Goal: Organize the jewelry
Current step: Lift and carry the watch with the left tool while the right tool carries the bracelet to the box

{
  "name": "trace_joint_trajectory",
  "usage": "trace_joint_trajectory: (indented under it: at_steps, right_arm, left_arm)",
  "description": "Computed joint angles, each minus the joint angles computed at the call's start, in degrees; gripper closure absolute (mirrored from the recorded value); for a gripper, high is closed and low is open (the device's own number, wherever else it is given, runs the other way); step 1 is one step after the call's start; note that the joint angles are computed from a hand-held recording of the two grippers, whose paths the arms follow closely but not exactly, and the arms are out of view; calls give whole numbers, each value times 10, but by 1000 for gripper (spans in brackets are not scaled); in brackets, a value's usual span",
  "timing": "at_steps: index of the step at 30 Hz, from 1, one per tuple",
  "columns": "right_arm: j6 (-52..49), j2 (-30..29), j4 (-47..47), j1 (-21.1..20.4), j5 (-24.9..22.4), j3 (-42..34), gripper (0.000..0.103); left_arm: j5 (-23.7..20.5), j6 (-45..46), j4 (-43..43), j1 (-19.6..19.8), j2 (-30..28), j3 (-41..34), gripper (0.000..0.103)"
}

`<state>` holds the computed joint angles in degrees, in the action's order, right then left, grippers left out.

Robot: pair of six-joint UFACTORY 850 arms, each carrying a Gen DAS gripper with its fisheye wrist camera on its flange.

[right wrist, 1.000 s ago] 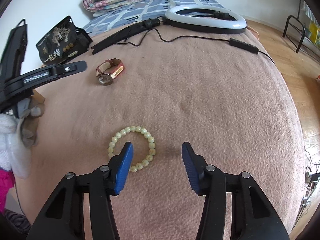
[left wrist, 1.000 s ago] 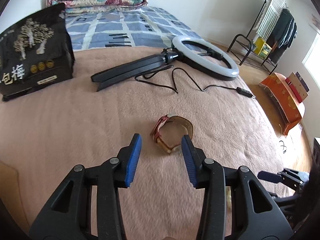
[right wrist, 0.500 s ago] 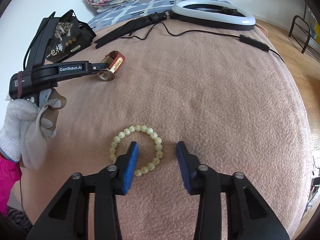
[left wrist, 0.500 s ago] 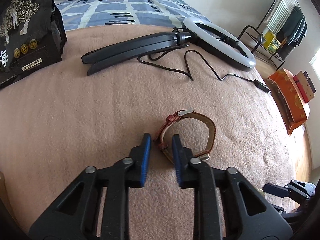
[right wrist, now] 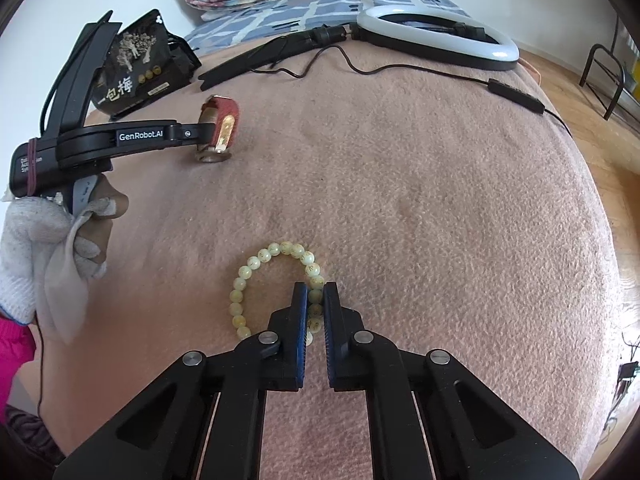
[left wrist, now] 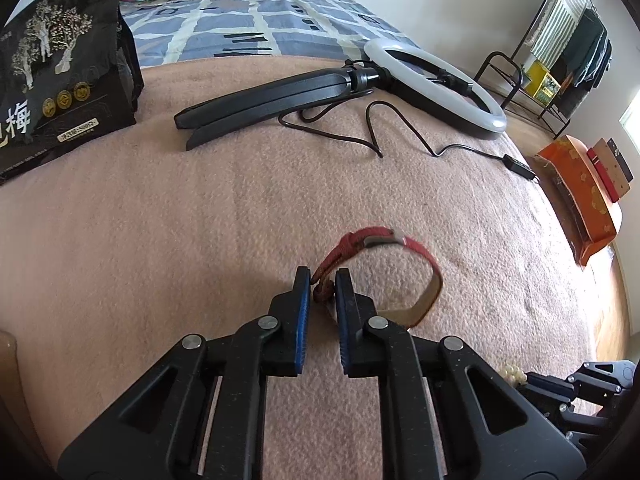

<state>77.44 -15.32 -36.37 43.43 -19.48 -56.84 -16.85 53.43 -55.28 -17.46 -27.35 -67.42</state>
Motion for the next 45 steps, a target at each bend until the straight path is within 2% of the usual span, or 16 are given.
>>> trace_joint_trajectory:
  at_steps: [9, 17, 33, 40, 45]
  right_arm:
    - [34, 11, -56, 27, -50, -16, 97]
    - [40, 19, -66, 46, -78, -31, 97]
    - [68, 26, -110, 99, -146, -76, 97]
    - [76, 23, -120, 126, -157, -103, 97]
    - [83, 23, -133, 146, -160, -121, 97]
  left_arm:
    - [7, 47, -27, 4, 44, 40, 93]
    - [0, 88, -54, 20, 97, 84, 93]
    - [-16, 147, -68, 52, 231, 162, 93]
    - [-35, 175, -79, 85, 298, 200, 93]
    - [-56, 182, -67, 122, 339, 222, 93]
